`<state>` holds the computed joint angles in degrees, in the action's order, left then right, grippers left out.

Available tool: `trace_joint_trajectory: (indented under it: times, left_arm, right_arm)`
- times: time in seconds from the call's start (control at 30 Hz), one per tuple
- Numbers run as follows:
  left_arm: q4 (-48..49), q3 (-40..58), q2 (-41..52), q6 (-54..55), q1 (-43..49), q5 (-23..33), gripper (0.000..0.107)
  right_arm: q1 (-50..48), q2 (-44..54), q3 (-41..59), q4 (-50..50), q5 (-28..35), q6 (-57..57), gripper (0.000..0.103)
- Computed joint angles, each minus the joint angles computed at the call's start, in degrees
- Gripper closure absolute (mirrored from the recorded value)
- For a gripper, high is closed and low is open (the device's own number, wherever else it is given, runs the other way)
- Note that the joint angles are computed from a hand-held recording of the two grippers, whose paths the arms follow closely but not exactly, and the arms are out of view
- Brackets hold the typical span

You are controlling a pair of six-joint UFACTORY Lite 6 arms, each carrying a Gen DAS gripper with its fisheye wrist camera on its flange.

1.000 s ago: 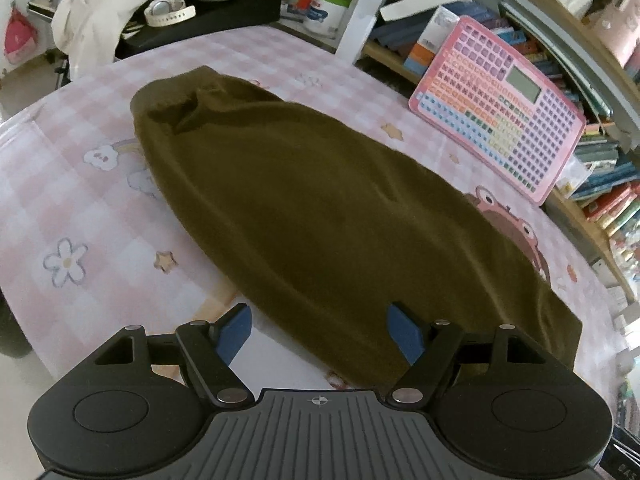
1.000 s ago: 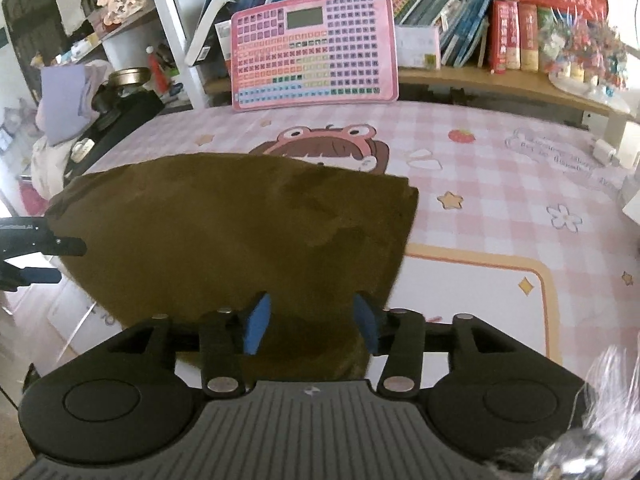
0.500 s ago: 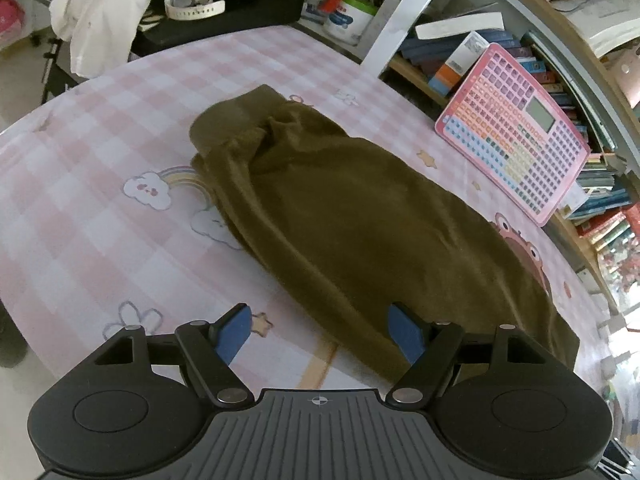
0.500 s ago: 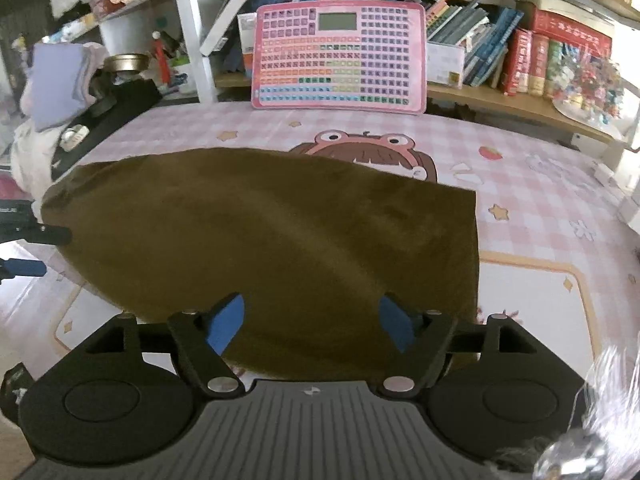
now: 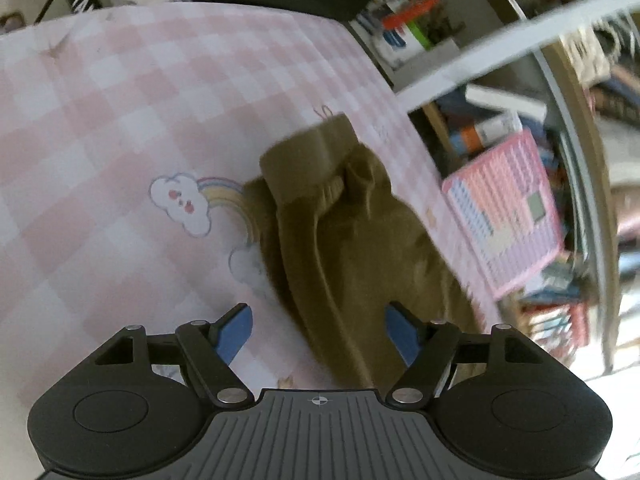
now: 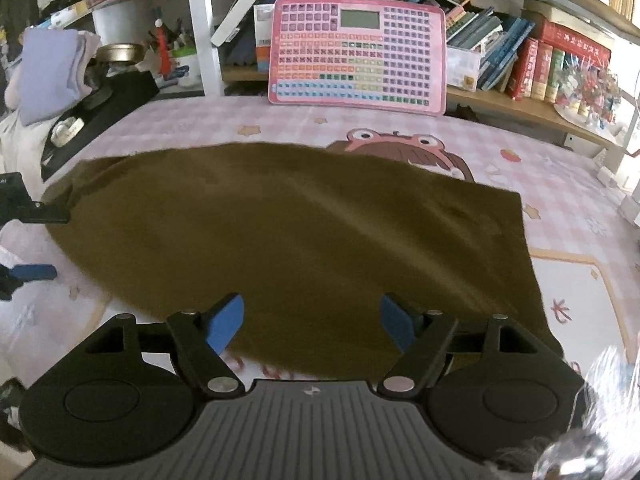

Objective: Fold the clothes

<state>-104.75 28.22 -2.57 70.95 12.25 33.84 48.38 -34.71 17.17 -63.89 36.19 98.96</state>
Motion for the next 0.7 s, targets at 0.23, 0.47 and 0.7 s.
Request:
trace_joint_trajectory:
  times: [0.23,0.47,0.7]
  left_arm:
    - [-4.86,4.83,7.75,-1.34,1.4,4.66,0.034]
    - [-4.76,6.16,10.52,-4.14,3.32,7.65,0.034]
    - [-4.85,5.93,10.46,-3.93,3.51,7.92,0.033]
  right_arm:
    - [-3.99,23.22,13.75,-14.63,-4.13,11.99,0.033]
    - [-6.03,46.42,34.65,-24.65,-6.19,13.63,0.033]
    - [-7.88,64.2,53.41,-16.0,-5.84,0.75,0.032]
